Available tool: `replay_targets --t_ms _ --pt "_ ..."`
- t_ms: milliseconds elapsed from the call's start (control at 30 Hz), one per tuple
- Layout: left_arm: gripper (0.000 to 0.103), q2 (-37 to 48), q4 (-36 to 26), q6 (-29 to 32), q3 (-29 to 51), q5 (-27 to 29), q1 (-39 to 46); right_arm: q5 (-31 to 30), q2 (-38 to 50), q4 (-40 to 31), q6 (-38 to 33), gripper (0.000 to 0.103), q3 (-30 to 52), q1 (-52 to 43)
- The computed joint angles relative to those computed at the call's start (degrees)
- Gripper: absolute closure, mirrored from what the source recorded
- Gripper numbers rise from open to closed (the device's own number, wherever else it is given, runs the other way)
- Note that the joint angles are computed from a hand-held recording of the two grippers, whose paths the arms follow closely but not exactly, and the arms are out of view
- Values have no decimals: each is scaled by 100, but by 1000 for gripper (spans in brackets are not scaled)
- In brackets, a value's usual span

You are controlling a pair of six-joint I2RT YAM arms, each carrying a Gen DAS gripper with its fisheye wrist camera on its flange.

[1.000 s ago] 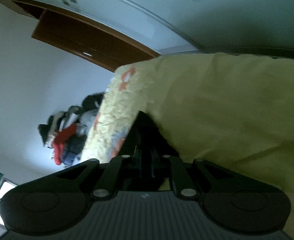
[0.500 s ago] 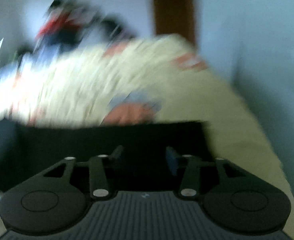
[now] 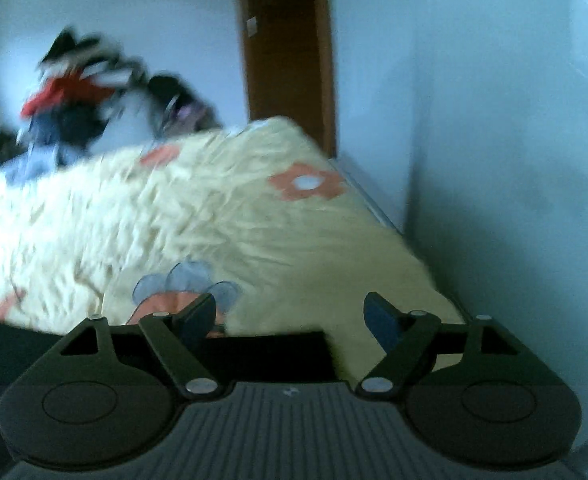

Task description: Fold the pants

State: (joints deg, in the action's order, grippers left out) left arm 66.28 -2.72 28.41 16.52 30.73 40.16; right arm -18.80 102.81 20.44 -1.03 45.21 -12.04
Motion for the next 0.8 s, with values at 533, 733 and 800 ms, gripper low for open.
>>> replay_targets --t_ms 533,733,800 --pt "13 -70 748 -297 -408 -577 -626 1531 -55 546 -196 0 -387 -317" --pt "13 -234 554 -607 -421 -362 -762 -2749 409 -1869 -314 0 588 -1601" --pt "13 -407 479 -537 -494 -447 -868 -3006 600 -2435 -220 0 920 -1617"
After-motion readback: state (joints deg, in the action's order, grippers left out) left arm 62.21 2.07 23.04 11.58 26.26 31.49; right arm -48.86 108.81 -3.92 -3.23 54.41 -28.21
